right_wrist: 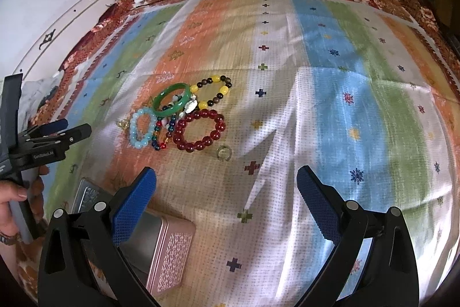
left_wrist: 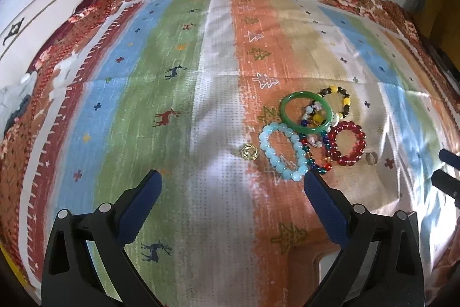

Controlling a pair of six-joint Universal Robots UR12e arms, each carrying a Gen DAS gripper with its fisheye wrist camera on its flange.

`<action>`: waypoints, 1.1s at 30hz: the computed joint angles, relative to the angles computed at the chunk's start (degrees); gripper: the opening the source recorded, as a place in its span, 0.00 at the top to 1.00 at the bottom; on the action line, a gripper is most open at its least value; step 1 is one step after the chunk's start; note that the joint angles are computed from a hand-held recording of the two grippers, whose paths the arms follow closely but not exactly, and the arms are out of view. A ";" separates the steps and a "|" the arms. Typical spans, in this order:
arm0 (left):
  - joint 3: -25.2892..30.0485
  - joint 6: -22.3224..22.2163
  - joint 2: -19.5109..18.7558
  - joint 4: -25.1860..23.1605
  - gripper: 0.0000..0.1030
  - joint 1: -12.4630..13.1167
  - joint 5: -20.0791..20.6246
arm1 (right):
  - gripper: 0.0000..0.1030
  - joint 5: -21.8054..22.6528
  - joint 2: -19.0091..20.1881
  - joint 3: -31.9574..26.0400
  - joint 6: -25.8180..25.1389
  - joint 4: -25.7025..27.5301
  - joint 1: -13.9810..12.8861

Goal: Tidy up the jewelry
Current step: 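Move both tools toward the gold coin and silver ring beside the bracelets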

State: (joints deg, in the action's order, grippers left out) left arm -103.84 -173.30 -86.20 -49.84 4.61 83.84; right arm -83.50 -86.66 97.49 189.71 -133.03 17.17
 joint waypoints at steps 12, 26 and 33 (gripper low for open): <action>2.55 -2.77 -2.83 -2.99 0.14 0.55 -2.26 | 0.04 1.49 2.95 -2.78 -0.13 3.79 -0.34; 4.20 0.55 -5.40 -5.88 0.33 -0.31 -1.04 | 0.08 1.70 5.58 -4.88 -1.17 6.37 0.02; 4.87 -0.27 -6.50 -6.79 0.37 -0.49 -0.55 | 0.19 1.76 6.79 -5.88 -1.64 8.24 0.03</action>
